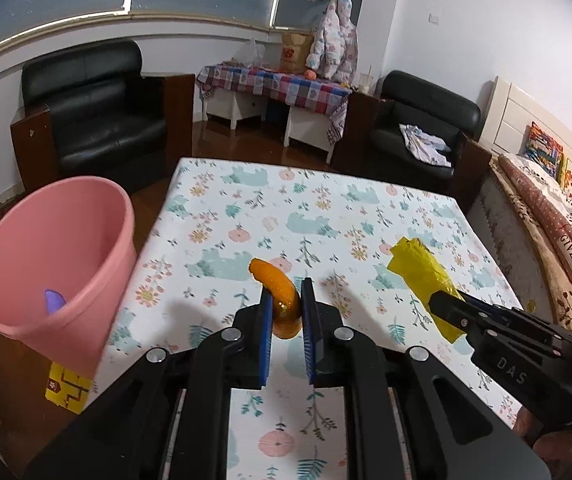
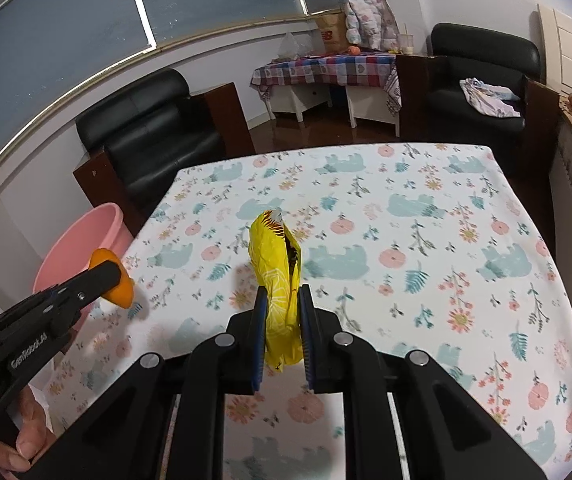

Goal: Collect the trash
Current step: 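Carry orange peel and yellow bag over the pink bucket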

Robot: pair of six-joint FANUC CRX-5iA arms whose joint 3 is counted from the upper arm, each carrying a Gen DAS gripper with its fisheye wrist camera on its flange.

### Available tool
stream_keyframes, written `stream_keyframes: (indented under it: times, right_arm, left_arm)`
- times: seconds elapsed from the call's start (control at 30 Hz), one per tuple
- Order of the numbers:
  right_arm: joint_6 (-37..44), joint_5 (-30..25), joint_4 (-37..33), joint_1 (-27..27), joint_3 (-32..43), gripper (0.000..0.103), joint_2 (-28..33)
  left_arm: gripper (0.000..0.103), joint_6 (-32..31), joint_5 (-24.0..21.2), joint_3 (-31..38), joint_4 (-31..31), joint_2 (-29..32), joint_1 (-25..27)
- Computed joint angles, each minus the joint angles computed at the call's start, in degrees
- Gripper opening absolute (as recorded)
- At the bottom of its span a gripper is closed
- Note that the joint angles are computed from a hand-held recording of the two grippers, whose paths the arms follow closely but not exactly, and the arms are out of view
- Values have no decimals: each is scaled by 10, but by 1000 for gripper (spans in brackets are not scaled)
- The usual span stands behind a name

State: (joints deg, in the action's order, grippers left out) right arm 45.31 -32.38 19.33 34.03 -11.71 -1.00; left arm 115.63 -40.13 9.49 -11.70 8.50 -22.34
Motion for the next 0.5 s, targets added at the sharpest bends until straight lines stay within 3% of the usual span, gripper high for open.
stream_keyframes:
  times: [0.13,0.5]
  right_arm:
    - [23,2,-14,7,21,14,14]
    - [85,5,-63,21,96,14,58]
  left_arm:
    - [13,25,6,-7,-32,-14,0]
    - [13,57,28,-37,-37,-49,31]
